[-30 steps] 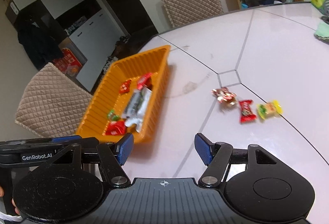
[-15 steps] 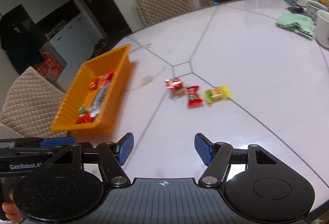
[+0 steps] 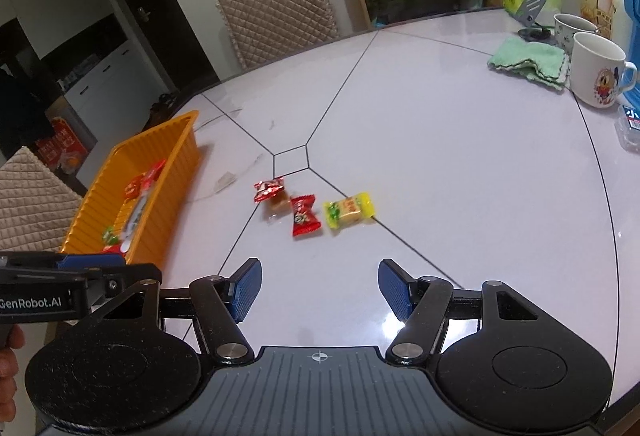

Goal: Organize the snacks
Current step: 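Withdraw both open tools from the tray toward the remaining candies, then close the right tool on a small red candy and lift it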

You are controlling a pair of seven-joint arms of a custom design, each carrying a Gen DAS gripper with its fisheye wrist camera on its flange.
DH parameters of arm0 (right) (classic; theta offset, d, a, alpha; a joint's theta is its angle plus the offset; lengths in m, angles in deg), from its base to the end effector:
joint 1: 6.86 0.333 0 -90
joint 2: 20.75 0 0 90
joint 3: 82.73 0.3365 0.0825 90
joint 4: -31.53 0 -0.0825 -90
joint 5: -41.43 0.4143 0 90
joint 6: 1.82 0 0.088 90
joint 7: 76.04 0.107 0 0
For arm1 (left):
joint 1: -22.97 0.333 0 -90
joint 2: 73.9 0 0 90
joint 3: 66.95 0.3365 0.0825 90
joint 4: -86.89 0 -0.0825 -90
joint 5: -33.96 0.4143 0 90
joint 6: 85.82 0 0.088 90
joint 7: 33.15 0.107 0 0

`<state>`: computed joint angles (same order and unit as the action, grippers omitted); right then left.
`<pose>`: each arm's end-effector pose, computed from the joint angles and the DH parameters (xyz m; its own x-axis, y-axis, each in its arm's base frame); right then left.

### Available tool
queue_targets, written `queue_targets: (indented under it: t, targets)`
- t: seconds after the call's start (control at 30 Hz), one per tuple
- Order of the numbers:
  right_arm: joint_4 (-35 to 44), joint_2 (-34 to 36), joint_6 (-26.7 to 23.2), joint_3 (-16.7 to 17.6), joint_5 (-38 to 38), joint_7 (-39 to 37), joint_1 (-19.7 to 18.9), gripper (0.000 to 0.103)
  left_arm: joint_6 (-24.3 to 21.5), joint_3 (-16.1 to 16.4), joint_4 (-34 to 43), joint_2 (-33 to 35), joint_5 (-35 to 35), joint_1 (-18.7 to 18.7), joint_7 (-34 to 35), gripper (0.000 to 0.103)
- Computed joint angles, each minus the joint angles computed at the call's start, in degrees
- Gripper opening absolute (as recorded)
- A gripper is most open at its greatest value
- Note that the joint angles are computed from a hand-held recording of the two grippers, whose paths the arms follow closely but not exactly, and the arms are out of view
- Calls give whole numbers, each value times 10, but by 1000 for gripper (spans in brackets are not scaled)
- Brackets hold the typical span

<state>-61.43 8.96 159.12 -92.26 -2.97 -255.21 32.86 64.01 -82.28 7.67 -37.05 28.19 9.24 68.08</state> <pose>0.6278 0.4288 0.3906 -0.1927 -0.9168 -0.3497 -0.6625 0.3845 -0.6428 0.7320 -0.3411 0.4172 -0.5386 -0.8314 0.1368 -0.7224 0.3721 -0.5829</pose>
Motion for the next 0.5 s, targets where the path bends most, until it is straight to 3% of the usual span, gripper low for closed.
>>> queue_targets:
  t: [0.17, 0.5]
  targets:
    - [22, 18, 1, -4, -1, -24, -6, 64, -18, 8, 56, 37, 15, -13, -5, 54]
    - [112, 91, 11, 16, 85, -166, -38, 40, -74, 23, 178, 116, 35, -32, -23, 54]
